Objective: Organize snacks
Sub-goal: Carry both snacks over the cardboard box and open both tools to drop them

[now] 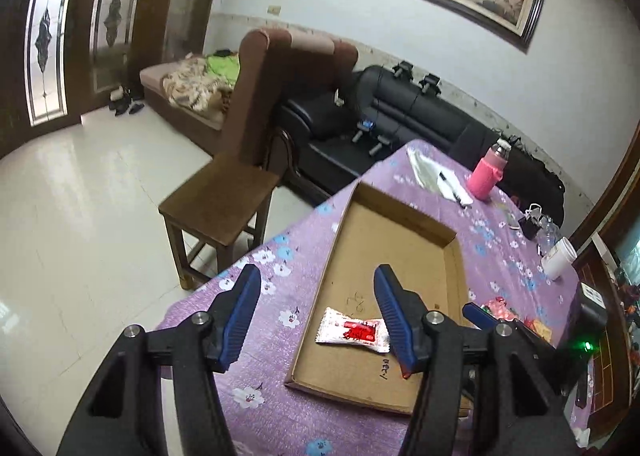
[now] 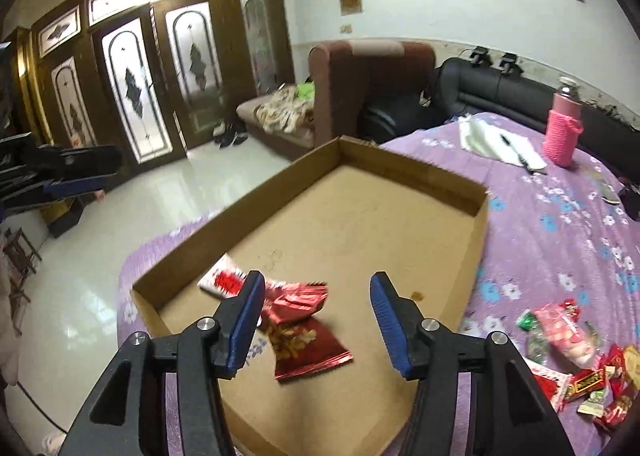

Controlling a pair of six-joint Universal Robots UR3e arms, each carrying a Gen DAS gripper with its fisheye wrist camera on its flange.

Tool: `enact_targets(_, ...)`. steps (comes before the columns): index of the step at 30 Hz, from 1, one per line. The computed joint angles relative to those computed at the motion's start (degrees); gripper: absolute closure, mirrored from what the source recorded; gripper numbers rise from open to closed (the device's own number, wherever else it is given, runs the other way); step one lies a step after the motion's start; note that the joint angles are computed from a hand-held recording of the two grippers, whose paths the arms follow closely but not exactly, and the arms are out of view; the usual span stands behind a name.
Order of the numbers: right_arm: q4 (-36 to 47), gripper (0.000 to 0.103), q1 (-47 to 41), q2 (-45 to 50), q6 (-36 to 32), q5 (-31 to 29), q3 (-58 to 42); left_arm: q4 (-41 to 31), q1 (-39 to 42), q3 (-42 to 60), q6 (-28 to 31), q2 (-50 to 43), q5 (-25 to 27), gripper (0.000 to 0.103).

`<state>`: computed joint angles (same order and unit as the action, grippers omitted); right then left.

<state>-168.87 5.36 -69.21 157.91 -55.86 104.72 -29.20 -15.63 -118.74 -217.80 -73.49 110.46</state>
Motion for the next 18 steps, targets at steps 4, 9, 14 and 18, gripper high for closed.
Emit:
enact_targets(4,1.3,0.042,-1.8,-0.7,2.9,0.6,-1.1,-0.9,-4.3,2.1,-1.3,-0.7,5.4,0.034)
enact_targets(9,6.5,0.042,-7.5,-3.9,5.9,5.4,-3.5,7.4,-3.7,4.1,2.8,-7.7,-1.2,0.027)
enact_targets(14,16.1,0.039,-23.2,-11.5,7.9,14.4,-1.2,10.7,-1.7,12.3,6.8,-19.8,-15.3,0.027)
enact_targets(18,27.7,0.039,-38.1,-18.5,-1.1,14.4,4.6,9.2,-4.6,26.3,10.2,-33.4,-22.3,0.028)
